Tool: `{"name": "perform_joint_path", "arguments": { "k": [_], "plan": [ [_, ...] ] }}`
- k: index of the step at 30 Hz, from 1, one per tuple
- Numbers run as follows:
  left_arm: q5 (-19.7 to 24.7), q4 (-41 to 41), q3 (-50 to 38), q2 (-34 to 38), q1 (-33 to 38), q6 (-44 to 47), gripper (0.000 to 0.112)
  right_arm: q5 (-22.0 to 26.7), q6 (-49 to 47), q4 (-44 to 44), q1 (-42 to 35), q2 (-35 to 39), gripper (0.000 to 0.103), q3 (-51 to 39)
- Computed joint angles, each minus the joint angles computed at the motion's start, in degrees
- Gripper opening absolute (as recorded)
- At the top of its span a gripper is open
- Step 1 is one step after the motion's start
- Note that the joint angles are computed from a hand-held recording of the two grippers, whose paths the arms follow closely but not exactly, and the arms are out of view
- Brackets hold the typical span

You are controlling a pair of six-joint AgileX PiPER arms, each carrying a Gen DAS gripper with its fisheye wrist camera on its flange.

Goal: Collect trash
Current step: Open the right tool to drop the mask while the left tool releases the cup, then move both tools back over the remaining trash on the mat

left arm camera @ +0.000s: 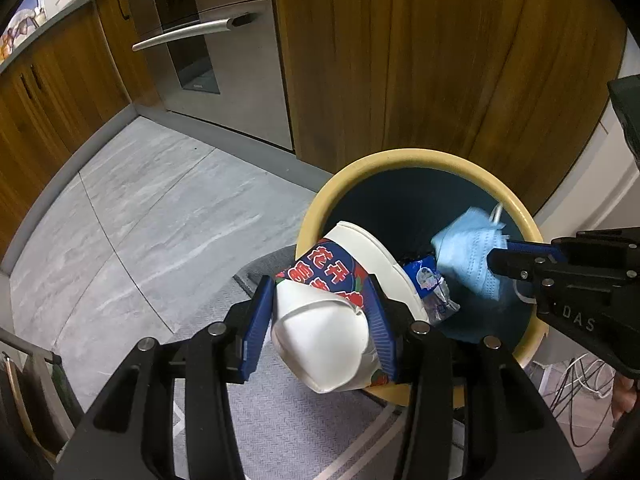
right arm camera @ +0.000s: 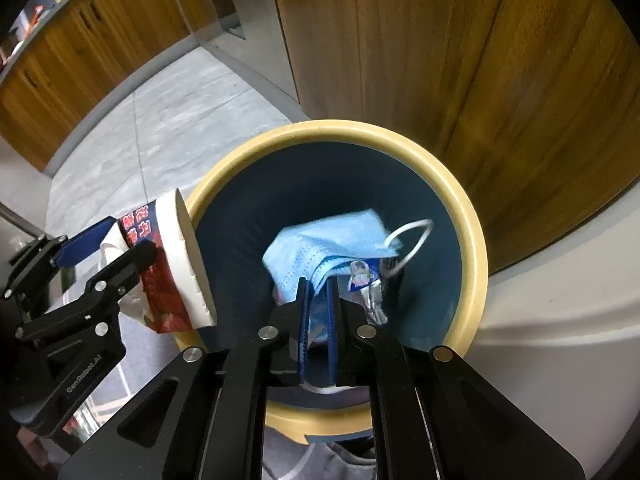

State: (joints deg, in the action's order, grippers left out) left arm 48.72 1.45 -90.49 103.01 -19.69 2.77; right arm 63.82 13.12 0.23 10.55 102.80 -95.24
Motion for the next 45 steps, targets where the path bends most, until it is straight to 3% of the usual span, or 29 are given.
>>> {"name": "perform_joint_path", "arguments": {
  "k": [7,12,19,22,24,31,40,45],
  "plan": [
    [-0.72,0.35,0.68,-0.91,0.13,-0.61,0.047,0.48,0.23,-0.35,0.14,-0.13,0.014,-0.20],
    [-1.43,0.84,1.61,-2.33,0.06,-1.20,0.054,0.62,0.56,-0.22,0.11,0.07,0.020,-0.39],
    [-1.13,0.51,4.87,-7.15,2.42,-2.00,0.059,0.10,0.71,-1.02,0.70,-0.37,0.046,-0.41],
    [-0.66,-0.18,7.55,-10.97,4.17,-1.67,0.067,-0.28,1.06,-2.62,1.29,-0.98,0.060,-0.28],
    [-0.97,0.01,9.76,-13.89,5.19,-1.38,0.070,-0.39,1.36,-3.67,1.89,-1.63,0.064,-0.07],
    [1.33,-0.07,14.85,-24.79,9.89,-0.26,0.095,-2.68,0.84,-4.66,5.36,-6.05,0.097,1.74],
    [8.95,-4.66,16.99,-36.14,17.86,7.17,0.097,-4.47,7.42,-12.44,13.33,-13.72,0.098,4.62],
    [13.98,-8.02,17.34,-40.73,25.05,11.57,0.097,-2.25,13.39,-18.87,19.47,-16.82,0.098,6.53]
  ]
}}
